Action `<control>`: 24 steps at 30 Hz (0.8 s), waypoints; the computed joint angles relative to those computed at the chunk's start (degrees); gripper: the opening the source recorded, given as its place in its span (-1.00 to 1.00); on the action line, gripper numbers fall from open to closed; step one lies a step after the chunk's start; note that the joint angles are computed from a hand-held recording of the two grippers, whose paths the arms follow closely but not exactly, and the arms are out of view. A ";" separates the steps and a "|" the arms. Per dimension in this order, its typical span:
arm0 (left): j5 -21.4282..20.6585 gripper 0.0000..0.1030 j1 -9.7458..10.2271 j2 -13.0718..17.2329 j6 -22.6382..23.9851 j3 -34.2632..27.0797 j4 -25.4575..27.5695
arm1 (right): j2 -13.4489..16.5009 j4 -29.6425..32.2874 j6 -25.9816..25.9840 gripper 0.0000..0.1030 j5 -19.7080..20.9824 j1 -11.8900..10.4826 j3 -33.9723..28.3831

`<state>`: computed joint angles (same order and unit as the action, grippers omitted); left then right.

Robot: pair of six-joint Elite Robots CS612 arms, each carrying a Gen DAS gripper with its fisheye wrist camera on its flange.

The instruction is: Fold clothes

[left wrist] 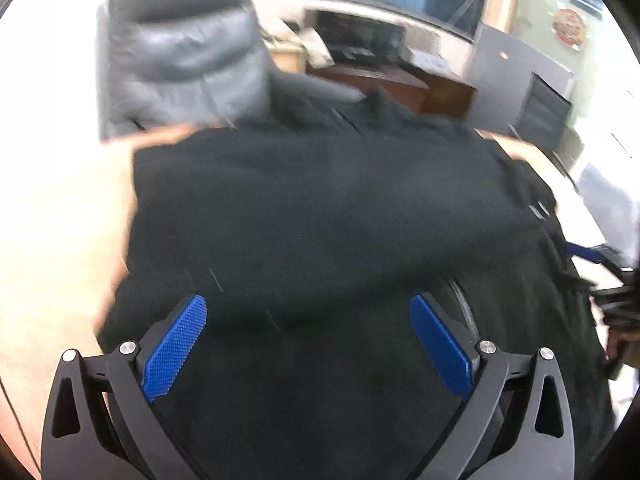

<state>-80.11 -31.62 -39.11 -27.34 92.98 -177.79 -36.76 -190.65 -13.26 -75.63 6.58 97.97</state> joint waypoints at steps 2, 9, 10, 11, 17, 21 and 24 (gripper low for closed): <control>-0.49 0.97 -0.45 -0.14 -1.19 0.84 4.75 | 0.04 3.78 0.82 0.37 -3.82 0.77 0.61; 1.01 0.99 -0.98 -1.86 -1.52 4.55 2.38 | -0.89 1.19 5.20 0.43 -9.14 -0.05 3.02; 1.36 0.99 -1.08 -2.05 -0.78 4.98 2.32 | -1.18 2.03 5.00 0.43 -9.09 -0.35 3.50; 2.48 1.00 -1.42 -2.09 1.52 5.48 1.79 | -1.28 3.21 4.54 0.43 -9.26 -0.40 3.71; 2.43 1.00 -1.44 -2.94 3.61 6.25 1.31 | -2.93 -0.07 2.13 0.42 -10.37 0.31 6.72; 1.50 1.00 -1.15 -3.74 3.36 7.79 -0.25 | -4.64 0.36 0.73 0.43 -5.56 0.82 10.16; 0.23 0.99 -0.90 -4.97 1.14 8.63 1.00 | -4.76 1.69 1.65 0.43 -7.85 1.75 11.58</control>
